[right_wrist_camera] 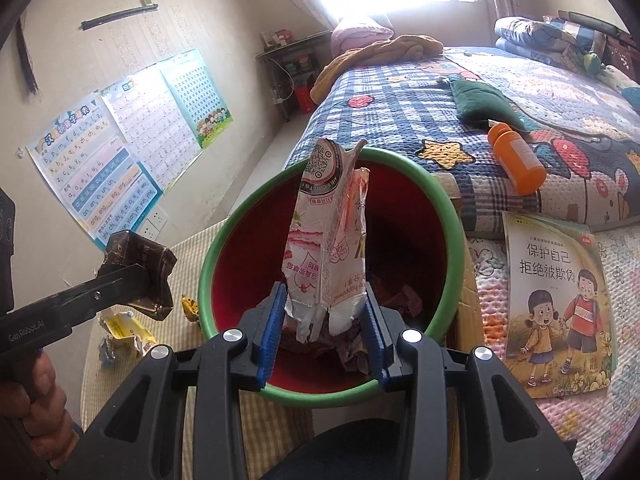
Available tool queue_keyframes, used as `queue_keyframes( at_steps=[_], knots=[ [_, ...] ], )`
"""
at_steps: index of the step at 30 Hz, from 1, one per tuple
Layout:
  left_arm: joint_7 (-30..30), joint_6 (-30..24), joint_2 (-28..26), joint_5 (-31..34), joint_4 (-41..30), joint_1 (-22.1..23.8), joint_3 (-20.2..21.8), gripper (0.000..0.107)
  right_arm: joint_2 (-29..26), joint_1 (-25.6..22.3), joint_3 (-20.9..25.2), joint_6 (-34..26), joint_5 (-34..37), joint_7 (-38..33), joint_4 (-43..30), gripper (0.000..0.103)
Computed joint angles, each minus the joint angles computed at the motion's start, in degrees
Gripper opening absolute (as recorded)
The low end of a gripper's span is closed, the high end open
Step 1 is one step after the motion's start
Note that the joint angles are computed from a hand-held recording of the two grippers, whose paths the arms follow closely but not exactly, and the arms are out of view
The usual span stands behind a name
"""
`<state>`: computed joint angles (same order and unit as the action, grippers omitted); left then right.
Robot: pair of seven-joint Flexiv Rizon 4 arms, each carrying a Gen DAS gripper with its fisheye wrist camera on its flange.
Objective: Collect trash
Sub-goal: 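Open both grippers to drop the wrappers into the bin, then move both grippers back over the table of wrappers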
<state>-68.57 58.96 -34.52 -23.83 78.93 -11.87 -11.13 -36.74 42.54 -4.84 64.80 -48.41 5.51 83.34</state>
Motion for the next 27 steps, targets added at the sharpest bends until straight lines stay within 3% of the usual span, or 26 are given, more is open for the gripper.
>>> queue_keyframes(
  at_steps=[15,17,19,27],
  knots=[
    [-4.54,-8.48,-9.46,5.66,-15.35,-3.57,2.34,0.035,-1.35,-2.06,0.40,2.14,4.20,-2.33,0.07,0.042],
    [-5.47,-9.27,-10.11,6.08,-16.49,-3.81,2.66,0.045,-1.55,-2.21,0.42,2.14,4.96,-2.76,-0.24,0.049],
    [-6.31,-8.44,-10.27,6.09,-16.70,-3.80,2.63,0.061,-1.51,-2.11,0.23,2.03,5.27,-3.35,-0.48,0.066],
    [-9.15,-3.29,-6.48,7.18,-10.63,-2.71,4.02,0.092,-0.74,-0.99,-0.29,-0.18,3.86,-3.34,-0.85,0.084]
  ],
)
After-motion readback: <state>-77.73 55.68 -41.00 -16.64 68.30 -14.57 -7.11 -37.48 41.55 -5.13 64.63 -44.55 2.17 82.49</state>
